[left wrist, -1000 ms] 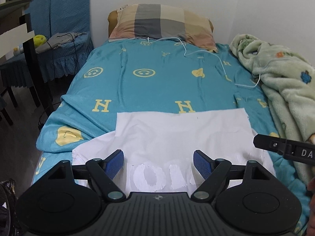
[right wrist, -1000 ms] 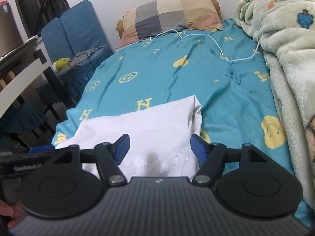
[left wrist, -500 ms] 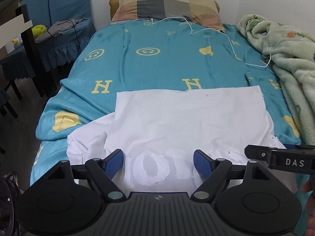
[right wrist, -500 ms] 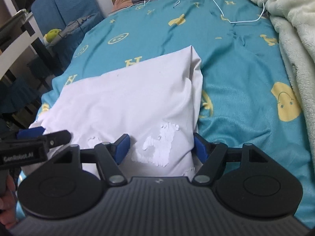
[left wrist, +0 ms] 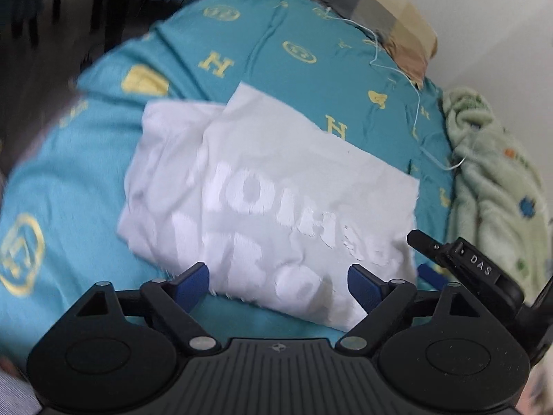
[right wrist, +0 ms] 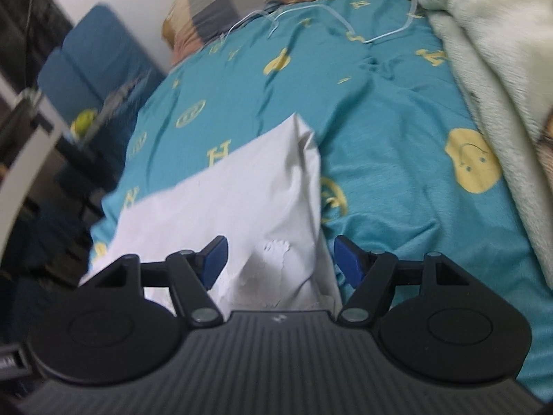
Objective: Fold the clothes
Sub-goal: 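Grasp the folded shirt with the left gripper while the right gripper grasps it too, lift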
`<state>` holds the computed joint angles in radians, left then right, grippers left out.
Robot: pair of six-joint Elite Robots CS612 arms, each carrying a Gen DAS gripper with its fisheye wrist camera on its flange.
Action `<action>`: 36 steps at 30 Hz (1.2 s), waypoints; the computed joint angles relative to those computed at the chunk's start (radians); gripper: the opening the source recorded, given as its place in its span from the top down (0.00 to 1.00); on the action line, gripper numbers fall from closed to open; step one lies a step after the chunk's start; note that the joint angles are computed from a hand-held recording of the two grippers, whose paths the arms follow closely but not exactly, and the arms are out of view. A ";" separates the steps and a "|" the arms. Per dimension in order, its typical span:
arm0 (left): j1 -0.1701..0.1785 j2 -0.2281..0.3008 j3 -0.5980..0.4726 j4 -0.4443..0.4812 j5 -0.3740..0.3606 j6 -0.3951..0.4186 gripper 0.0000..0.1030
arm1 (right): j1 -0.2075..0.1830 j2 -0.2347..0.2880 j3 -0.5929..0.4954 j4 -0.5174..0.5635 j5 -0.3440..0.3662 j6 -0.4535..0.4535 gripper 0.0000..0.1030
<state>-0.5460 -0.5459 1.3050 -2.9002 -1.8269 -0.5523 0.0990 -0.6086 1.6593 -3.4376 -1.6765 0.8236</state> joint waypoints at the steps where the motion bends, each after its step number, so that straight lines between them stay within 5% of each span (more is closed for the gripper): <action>1: 0.007 0.006 -0.005 0.013 -0.041 -0.045 0.12 | -0.002 -0.002 0.007 -0.015 0.005 0.020 0.32; 4: 0.022 0.028 -0.025 0.048 -0.127 -0.141 0.12 | -0.009 -0.009 0.029 -0.059 0.020 0.081 0.31; 10: 0.035 0.086 -0.067 -0.020 -0.125 -0.336 0.17 | -0.017 -0.015 0.055 -0.128 0.069 0.168 0.30; 15: 0.038 0.099 -0.064 -0.127 -0.103 -0.391 0.50 | -0.026 0.007 0.052 -0.249 0.245 0.298 0.31; 18: 0.043 0.107 -0.056 -0.235 -0.126 -0.447 0.66 | -0.026 0.045 0.026 -0.344 0.396 0.454 0.31; 20: 0.049 0.119 -0.061 -0.313 -0.158 -0.488 0.71 | -0.022 0.088 -0.008 -0.426 0.487 0.597 0.31; 23: 0.050 0.133 -0.072 -0.417 -0.191 -0.515 0.75 | -0.003 0.133 -0.056 -0.451 0.524 0.731 0.31; 26: 0.048 0.143 -0.085 -0.478 -0.206 -0.523 0.76 | 0.004 0.179 -0.097 -0.498 0.491 0.865 0.31; 29: 0.050 0.154 -0.099 -0.499 -0.219 -0.547 0.77 | 0.007 0.192 -0.090 -0.506 0.365 0.961 0.31; 34: 0.063 0.178 -0.125 -0.497 -0.246 -0.583 0.78 | 0.017 0.171 -0.058 -0.427 0.171 0.996 0.31; 36: 0.066 0.185 -0.133 -0.494 -0.250 -0.592 0.77 | 0.017 0.164 -0.056 -0.407 0.152 0.977 0.40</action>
